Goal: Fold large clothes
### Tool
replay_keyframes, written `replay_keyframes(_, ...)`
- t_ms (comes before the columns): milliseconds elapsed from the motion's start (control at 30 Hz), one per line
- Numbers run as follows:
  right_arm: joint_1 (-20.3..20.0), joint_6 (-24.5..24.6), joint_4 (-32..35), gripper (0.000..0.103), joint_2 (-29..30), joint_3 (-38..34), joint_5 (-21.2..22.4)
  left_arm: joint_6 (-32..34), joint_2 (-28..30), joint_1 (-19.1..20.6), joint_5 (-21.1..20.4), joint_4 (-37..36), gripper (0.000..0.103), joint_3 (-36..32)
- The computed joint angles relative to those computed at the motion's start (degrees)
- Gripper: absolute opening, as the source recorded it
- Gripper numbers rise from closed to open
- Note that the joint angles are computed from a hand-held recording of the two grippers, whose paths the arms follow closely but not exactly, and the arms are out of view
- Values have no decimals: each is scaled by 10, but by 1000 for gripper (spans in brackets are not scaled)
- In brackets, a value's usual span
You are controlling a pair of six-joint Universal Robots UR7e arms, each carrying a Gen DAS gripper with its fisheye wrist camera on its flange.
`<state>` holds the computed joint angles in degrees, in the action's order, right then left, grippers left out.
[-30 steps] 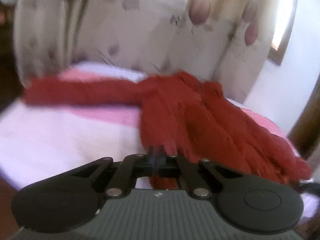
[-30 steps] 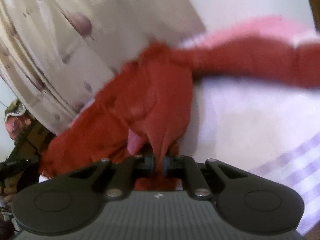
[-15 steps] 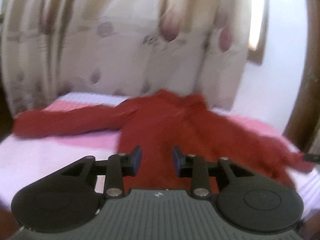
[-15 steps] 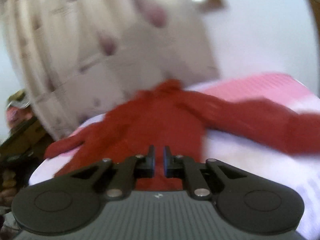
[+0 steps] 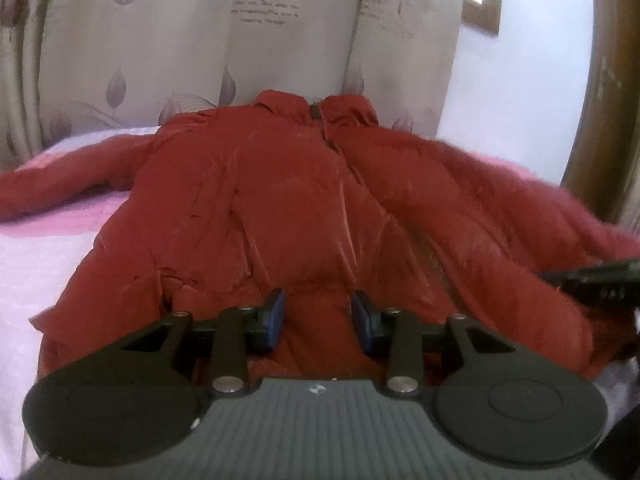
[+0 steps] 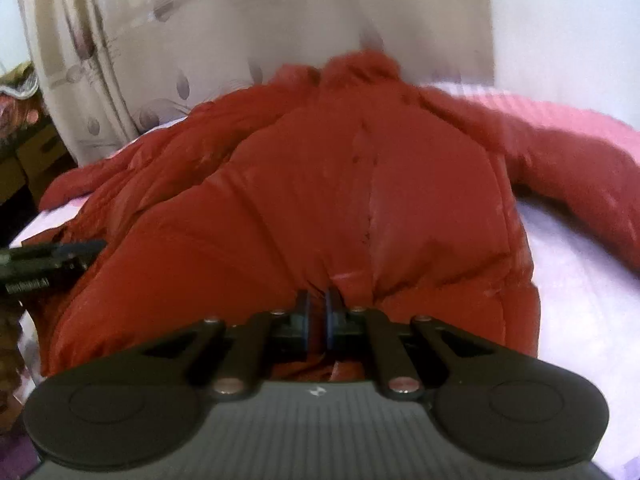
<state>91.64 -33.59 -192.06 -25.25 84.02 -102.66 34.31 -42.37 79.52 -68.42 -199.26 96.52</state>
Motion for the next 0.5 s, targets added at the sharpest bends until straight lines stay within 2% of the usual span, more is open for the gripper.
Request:
replay_keyframes(67,-6,-6,-13,7,3,3,12,-2,3,1,3,-2,42,2)
replay_keyframes(200,-15,12,-13,7,5,-2,41,37,15,7,0,-43,42,7)
replay_keyframes(267,-15,31,0,7,-5,1,45,37,13,6,1,-40,41,6)
replay_keyframes(333,-23,63,-42,13,-32,41,83,36,7,9,-18,-52,41,13)
replay_keyframes(367,-30,86,-78,17,-50,70,107,36,1,11,-30,-62,42,22)
replay_keyframes(400,-40,116,-108,32,-70,98,126,34,-7,11,-39,-72,46,33)
replay_keyframes(433,-57,157,-138,49,-95,132,151,34,-12,10,-45,-83,55,41)
replay_keyframes(467,-71,189,-171,56,-113,158,163,34,-17,8,-50,-97,62,47)
replay_keyframes(500,-82,217,-214,66,-126,182,155,35,-17,4,-50,-116,76,49)
